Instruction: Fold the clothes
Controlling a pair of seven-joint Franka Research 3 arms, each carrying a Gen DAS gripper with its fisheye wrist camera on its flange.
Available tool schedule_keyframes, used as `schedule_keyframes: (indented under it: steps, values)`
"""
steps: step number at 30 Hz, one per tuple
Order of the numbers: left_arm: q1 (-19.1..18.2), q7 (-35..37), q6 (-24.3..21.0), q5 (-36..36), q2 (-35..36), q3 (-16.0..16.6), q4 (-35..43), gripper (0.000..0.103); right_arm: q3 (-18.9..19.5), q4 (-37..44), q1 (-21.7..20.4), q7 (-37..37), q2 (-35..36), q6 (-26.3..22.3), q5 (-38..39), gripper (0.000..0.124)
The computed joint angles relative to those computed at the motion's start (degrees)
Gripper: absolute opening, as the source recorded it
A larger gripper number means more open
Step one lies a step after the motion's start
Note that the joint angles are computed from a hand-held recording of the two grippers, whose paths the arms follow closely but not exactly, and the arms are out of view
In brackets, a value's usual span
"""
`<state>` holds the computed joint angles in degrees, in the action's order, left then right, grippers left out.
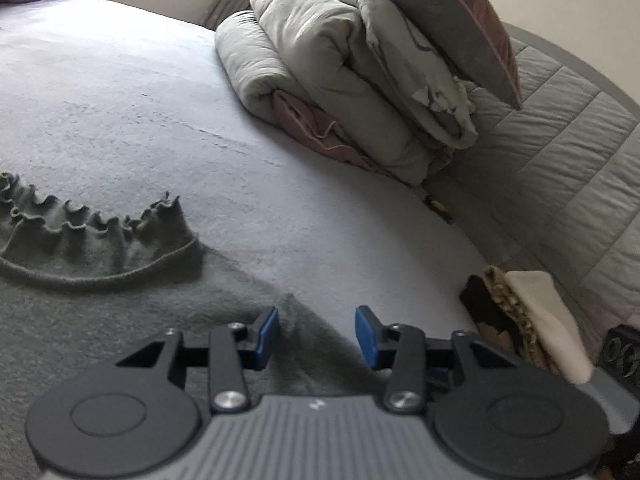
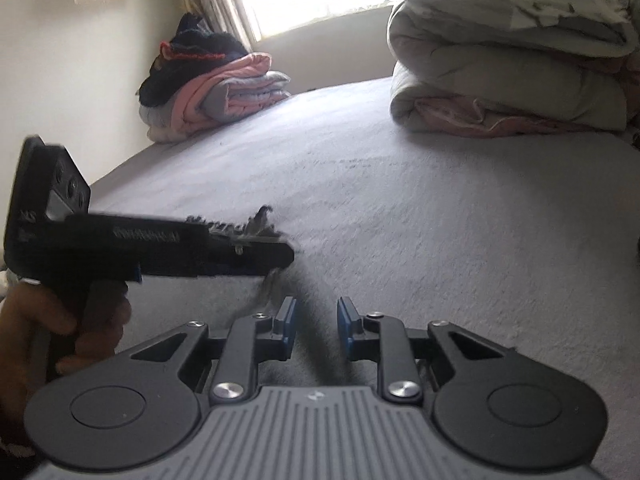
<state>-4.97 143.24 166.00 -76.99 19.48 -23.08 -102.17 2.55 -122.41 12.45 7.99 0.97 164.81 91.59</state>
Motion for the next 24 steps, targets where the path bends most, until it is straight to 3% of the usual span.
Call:
schedule_keyframes:
  steps: [5,8,11,14,19,21,24]
  values:
    - [0.7,-0.2,-5.6,-2.2,0.0,0.5,0.2,0.043,0.0,-0.9,0.0,0.6,-0.3,-1.2,-3.3,0.013]
    - [-1.9,-3.3,-1.5,3.2,-0.1,1.7,-0.3,0.043,-0.1,-1.1,0.0,0.9,-0.5,-2.4,-4.2,0.009]
    - [-5.3,-11.4,3.7,15.6,0.1,3.9,-1.7,0.042,-0.2,-1.3,-0.1,2.1,-0.4,-3.9,-6.3,0.009]
    - [-6.8,-15.8,5.9,23.9,0.5,5.1,-2.8,0.04,-0.2,-1.3,-0.3,3.4,-0.4,-2.8,-6.6,0.01]
    - [-3.5,-16.0,6.4,27.8,0.8,2.0,-3.4,0.031,-0.7,-0.8,-0.8,0.9,-0.5,1.1,0.1,0.011]
    - [-2.6,-17.1,6.9,29.8,0.9,1.3,-3.7,0.025,-0.5,-0.6,-0.7,4.5,0.4,3.1,-3.5,0.014]
    - [0.1,-17.0,7.3,30.9,1.2,-1.6,-4.1,0.024,0.0,-1.3,-0.4,9.4,1.0,5.2,-10.4,0.015]
